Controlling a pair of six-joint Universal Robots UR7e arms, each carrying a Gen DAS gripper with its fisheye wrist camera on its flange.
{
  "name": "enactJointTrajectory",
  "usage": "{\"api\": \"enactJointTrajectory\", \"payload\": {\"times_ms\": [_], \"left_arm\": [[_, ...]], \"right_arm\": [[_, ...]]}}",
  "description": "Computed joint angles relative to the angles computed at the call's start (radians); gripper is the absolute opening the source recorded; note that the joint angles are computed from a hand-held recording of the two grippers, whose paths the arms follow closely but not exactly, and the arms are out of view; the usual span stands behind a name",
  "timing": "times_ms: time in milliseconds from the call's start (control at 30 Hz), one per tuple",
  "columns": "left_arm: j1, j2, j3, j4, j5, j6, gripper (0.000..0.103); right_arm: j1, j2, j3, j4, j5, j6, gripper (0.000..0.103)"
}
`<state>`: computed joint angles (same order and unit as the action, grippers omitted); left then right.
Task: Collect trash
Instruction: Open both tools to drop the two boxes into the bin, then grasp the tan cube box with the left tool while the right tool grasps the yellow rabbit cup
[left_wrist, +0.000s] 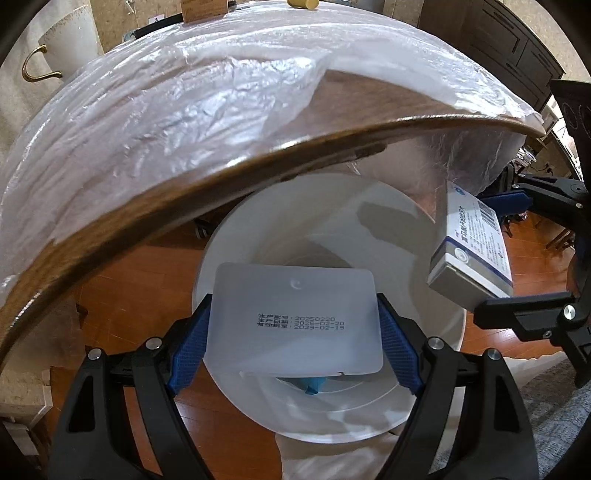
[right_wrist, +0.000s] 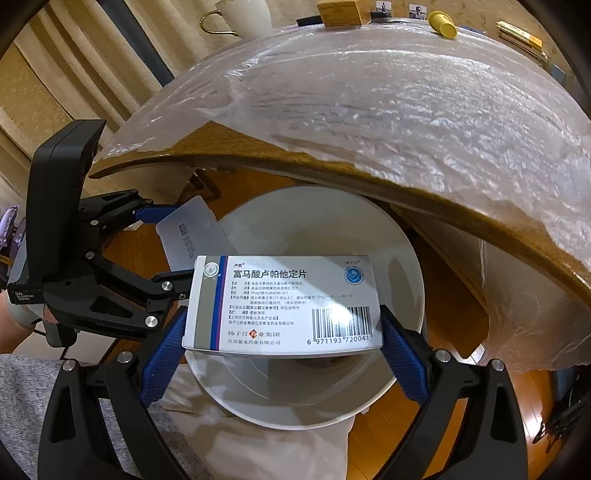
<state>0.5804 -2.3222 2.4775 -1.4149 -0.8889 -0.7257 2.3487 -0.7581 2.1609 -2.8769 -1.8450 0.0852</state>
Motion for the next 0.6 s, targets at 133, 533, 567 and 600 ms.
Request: {"api": "enactJointTrajectory", "payload": {"times_ms": [133,533,567,600], "left_arm": [[0.01,-0.017,0.021,-0.048,-0.012,0.047,0.091],[-0.154,-0.085,-0.048,0.204,0.016,-0.11,0.099],[-0.205,-0.093,-0.074,0.263,0.012,-0.147,0.099],[-0.274,-0.104,-0.108,0.324,0.009,-0.188,0.099]], "right_arm": [[0.0,0.008,-0.004,-0.007,-0.006,0.016,0.095],[0.039,-0.075,0.0,0.04,-0.024,0.025,0.095],[0.052,-0.105,-0.002,0.032,-0.011,0.011,0.095],[0.061,-0.126,-0.006,0.022,-0.006,-0.002,0.095]]}}
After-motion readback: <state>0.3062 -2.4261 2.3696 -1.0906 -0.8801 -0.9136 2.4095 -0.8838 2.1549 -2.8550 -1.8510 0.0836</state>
